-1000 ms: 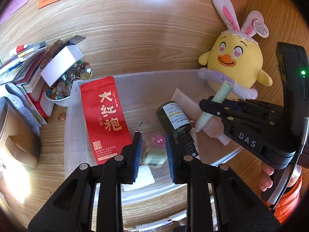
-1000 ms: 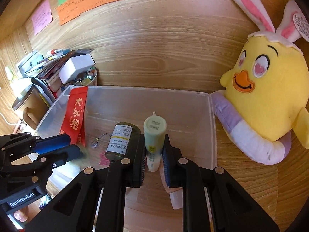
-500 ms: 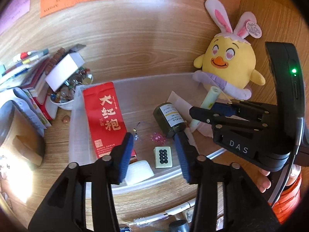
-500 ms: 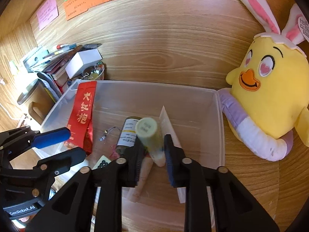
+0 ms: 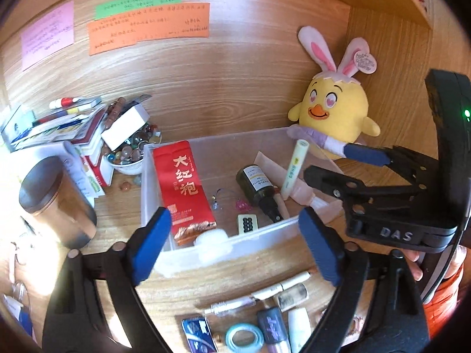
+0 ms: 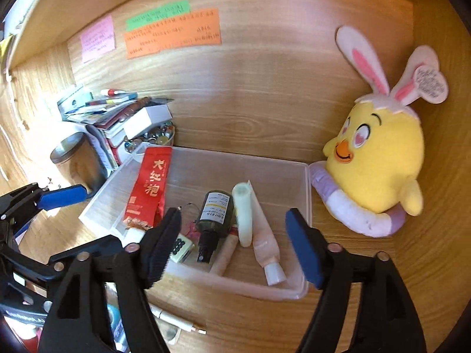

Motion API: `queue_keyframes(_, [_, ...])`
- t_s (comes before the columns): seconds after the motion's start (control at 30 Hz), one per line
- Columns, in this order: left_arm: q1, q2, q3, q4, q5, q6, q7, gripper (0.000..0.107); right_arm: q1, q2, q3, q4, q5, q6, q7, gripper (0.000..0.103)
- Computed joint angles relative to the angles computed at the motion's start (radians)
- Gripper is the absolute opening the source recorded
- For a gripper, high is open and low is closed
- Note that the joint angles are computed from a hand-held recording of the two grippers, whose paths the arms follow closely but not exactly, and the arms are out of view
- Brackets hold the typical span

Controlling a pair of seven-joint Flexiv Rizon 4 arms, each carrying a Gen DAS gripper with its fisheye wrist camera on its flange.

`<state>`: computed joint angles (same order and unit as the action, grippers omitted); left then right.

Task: Organize objects
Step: 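Withdraw both tools from the box toward the remaining items, then grasp the pink braided bracelet with the right tool while the left tool grasps the blue tape roll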

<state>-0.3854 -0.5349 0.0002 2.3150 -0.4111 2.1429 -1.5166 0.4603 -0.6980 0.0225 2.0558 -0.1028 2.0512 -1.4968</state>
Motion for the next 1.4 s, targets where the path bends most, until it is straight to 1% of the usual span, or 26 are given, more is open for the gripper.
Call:
queue_keyframes(0.13, [-0.054, 0.018, 0.027, 0.044, -0.054, 0.037, 0.015, 0.095, -0.037, 0.019, 0.041, 0.049, -0.018, 0.033, 0.005, 0.08])
queue_keyframes(0.2, [-0.07, 0.026, 0.03, 0.073, -0.078, 0.065, 0.02, 0.096, -0.037, 0.025, 0.043, 0.075, -0.011, 0.047, 0.007, 0.08])
queue_keyframes(0.33, [-0.062, 0.04, 0.012, 0.124, -0.089, 0.092, 0.009, 0.097, -0.032, 0.029, 0.048, 0.119, 0.007, 0.081, 0.006, 0.081])
queue_keyframes(0.6, [-0.041, 0.03, -0.01, 0.192, -0.071, 0.109, -0.049, 0.097, -0.058, 0.014, 0.081, 0.203, 0.001, 0.142, 0.021, 0.081])
queue_keyframes(0.7, [-0.042, 0.013, -0.014, 0.205, -0.064, 0.109, -0.07, 0.097, -0.043, 0.004, 0.074, 0.229, 0.02, 0.16, 0.018, 0.081])
queue_keyframes(0.93, [-0.039, -0.026, -0.014, 0.232, -0.039, 0.092, -0.122, 0.097, -0.041, -0.02, 0.082, 0.284, 0.024, 0.185, 0.011, 0.081])
queue_keyframes(1.0, [-0.037, -0.037, -0.016, 0.241, -0.022, 0.104, -0.144, 0.097, -0.051, -0.025, 0.09, 0.296, 0.014, 0.183, 0.014, 0.081])
queue_keyframes(1.13, [-0.053, -0.069, -0.015, 0.259, -0.003, 0.166, -0.178, 0.097, -0.055, -0.035, 0.098, 0.326, 0.006, 0.196, 0.011, 0.081])
queue_keyframes(1.17, [-0.06, -0.076, -0.015, 0.26, 0.0, 0.178, -0.18, 0.091, -0.053, -0.038, 0.099, 0.335, 0.005, 0.203, 0.005, 0.081])
queue_keyframes(1.2, [-0.063, -0.08, -0.018, 0.26, 0.004, 0.179, -0.178, 0.082, -0.047, -0.041, 0.098, 0.343, 0.008, 0.21, 0.0, 0.081])
queue_keyframes(1.23, [-0.062, -0.081, -0.022, 0.257, 0.009, 0.17, -0.173, 0.077, -0.038, -0.043, 0.095, 0.348, 0.015, 0.212, -0.005, 0.081])
queue_keyframes(1.3, [-0.042, -0.087, -0.038, 0.25, 0.044, 0.155, -0.179, 0.062, -0.029, -0.049, 0.094, 0.359, 0.019, 0.22, -0.017, 0.081])
queue_keyframes(1.33, [-0.031, -0.09, -0.043, 0.247, 0.059, 0.149, -0.185, 0.058, -0.026, -0.05, 0.095, 0.363, 0.02, 0.221, -0.021, 0.081])
queue_keyframes(1.4, [0.001, -0.096, -0.06, 0.239, 0.104, 0.133, -0.202, 0.046, -0.02, -0.056, 0.095, 0.371, 0.023, 0.229, -0.03, 0.081])
